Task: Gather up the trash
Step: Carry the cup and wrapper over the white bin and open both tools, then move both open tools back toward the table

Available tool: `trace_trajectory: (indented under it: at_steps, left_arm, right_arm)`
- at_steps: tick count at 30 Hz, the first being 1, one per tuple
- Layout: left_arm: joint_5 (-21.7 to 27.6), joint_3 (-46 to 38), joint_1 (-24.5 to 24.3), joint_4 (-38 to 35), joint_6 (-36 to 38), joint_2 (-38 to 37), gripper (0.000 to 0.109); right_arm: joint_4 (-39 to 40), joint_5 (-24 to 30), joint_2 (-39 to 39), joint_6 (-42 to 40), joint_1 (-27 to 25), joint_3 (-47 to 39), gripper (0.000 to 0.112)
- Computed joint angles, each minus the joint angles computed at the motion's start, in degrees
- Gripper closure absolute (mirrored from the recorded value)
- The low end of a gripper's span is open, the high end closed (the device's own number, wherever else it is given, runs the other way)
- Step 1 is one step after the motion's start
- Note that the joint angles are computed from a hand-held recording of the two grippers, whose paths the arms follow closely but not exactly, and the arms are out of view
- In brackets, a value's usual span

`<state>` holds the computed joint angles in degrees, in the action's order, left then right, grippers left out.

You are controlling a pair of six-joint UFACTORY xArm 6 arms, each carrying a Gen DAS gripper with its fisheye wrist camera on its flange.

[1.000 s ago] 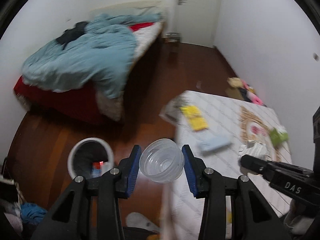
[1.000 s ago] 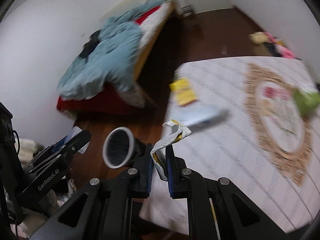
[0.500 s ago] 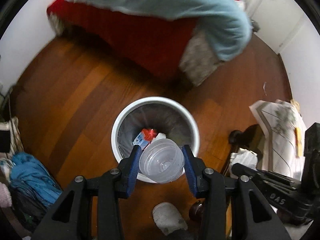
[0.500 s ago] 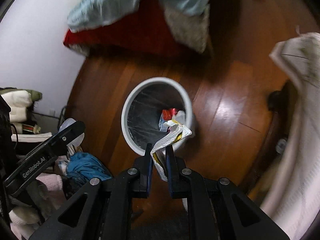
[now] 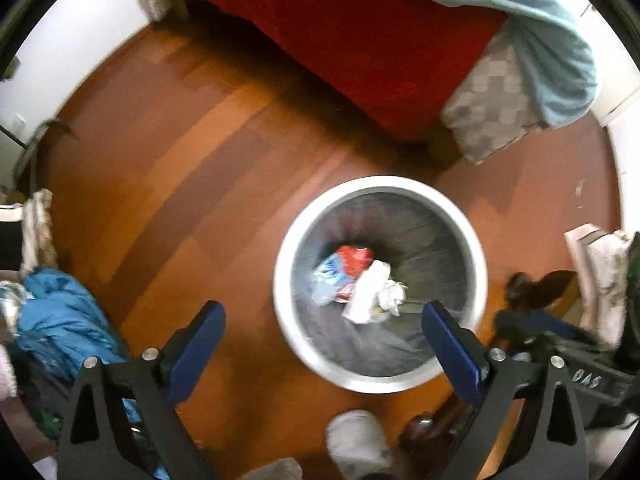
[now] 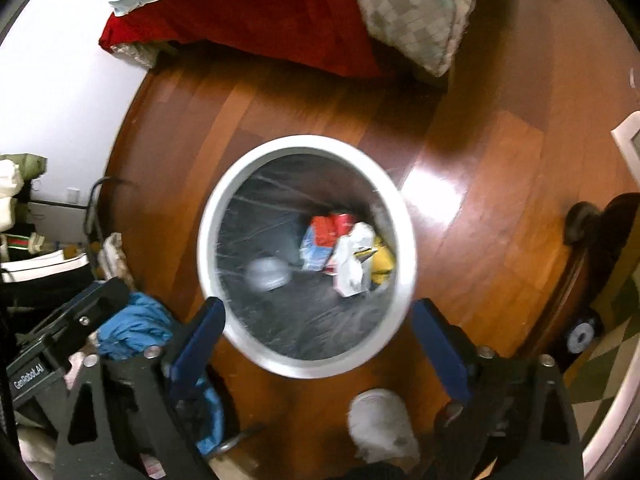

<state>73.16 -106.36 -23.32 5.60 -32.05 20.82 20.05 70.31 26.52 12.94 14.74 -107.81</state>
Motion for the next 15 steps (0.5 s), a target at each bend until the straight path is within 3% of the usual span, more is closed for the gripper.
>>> trace_trajectory:
  at_steps: [7,15]
  left_arm:
    - [0.3,5.4,-3.0,6.8,-3.2,-3.6,0.008]
    - [1.5,6.0,-5.3,9.0,-4.8,-4.7,0.008]
  right_arm:
    - [-12.2,0.5,-4.5,2.6,1.9,5.3,0.013]
    - [-15.5,0.1,-10.0,3.6,3.6,10.6,0.013]
